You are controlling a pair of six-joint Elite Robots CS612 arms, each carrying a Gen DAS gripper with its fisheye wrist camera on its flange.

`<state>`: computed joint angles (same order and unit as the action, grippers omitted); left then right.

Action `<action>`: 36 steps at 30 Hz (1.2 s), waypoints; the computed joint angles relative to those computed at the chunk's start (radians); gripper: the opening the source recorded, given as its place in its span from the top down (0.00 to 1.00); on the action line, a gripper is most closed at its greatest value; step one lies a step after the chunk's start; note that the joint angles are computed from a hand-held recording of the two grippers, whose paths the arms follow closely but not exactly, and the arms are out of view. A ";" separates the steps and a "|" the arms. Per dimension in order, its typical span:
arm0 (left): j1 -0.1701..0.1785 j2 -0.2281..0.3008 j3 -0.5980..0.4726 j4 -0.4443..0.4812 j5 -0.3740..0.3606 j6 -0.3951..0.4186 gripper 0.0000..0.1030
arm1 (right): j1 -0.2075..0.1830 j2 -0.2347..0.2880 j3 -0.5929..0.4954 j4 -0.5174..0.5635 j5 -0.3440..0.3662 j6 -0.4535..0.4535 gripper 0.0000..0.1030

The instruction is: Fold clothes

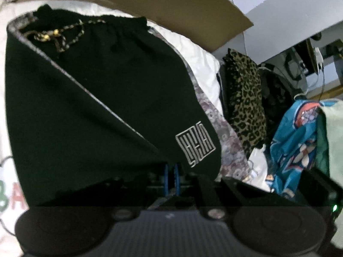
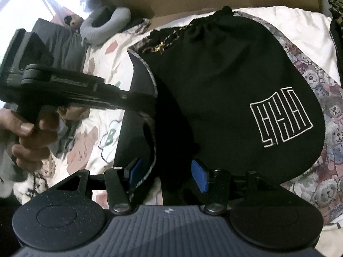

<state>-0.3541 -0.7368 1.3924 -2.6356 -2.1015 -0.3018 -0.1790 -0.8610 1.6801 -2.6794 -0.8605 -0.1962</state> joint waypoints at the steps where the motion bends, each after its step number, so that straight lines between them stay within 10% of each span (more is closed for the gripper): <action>1: -0.002 0.006 -0.006 -0.002 -0.006 -0.011 0.93 | -0.001 0.005 0.001 -0.019 0.002 0.015 0.44; 22: -0.026 0.073 -0.077 -0.038 -0.119 -0.140 0.94 | -0.001 0.108 -0.040 -0.304 -0.035 0.188 0.45; 26: -0.027 0.078 -0.073 -0.070 -0.153 -0.185 0.94 | 0.000 0.108 -0.033 -0.324 -0.059 0.188 0.63; 34: -0.031 0.090 -0.065 -0.101 -0.206 -0.234 0.94 | 0.000 0.106 -0.025 -0.356 -0.096 0.228 0.65; 36: -0.033 0.092 -0.061 -0.112 -0.215 -0.242 0.94 | 0.000 0.112 -0.027 -0.363 -0.099 0.252 0.88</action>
<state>-0.3870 -0.6448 1.3311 -2.7477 -2.3164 -0.5438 -0.1790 -0.7486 1.6531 -3.0427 -0.9593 0.0553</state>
